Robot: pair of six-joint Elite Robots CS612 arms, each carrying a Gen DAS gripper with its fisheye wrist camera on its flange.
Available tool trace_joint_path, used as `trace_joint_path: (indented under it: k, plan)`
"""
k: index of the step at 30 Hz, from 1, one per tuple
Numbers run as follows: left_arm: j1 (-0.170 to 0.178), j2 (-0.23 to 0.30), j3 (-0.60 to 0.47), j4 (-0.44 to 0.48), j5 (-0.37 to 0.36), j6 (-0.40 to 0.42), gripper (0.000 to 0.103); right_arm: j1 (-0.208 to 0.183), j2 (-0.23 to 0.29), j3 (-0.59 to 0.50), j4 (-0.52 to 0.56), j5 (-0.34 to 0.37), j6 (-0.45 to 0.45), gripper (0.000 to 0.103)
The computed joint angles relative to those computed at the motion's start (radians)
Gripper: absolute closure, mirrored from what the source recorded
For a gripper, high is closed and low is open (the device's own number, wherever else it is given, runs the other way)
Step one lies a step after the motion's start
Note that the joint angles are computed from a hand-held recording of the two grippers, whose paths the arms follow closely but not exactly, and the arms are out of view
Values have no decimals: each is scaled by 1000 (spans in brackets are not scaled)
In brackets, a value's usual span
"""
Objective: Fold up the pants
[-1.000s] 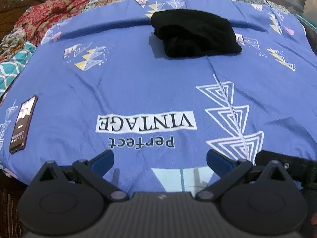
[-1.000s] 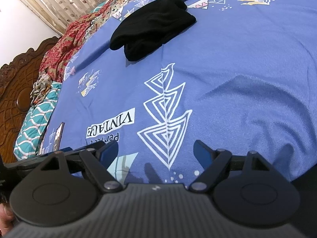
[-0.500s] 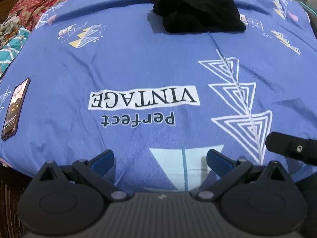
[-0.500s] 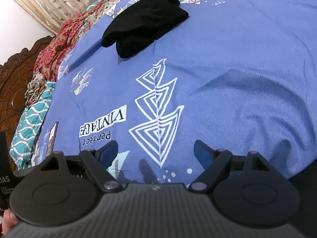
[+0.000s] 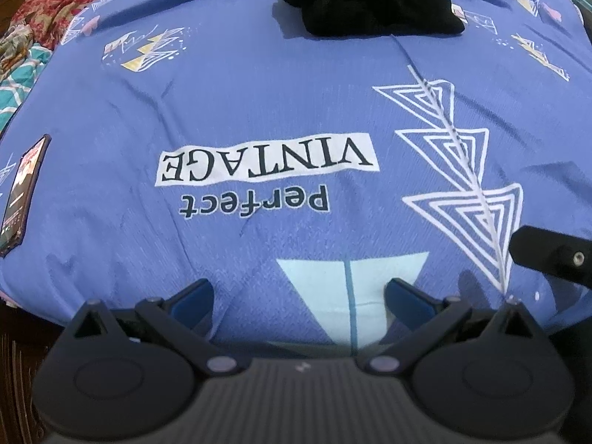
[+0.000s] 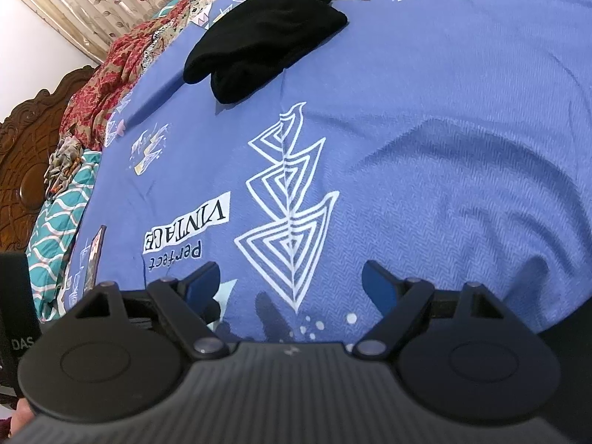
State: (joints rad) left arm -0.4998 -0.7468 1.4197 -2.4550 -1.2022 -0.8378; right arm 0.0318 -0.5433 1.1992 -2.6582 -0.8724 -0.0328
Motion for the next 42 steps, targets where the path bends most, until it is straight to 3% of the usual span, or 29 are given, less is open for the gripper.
trace_joint_path:
  k: [16,35,42]
  plan:
    - [1,10,-16,30,-3,10,0,0,5,-7,12,8,-3,16]
    - [3,12,-5,-5,-6,-29,0,0,3,-6,16,3,-9,16]
    - [10,-4,-16,41,-49,-12,0,6,-17,31,-95,-41,-30,16]
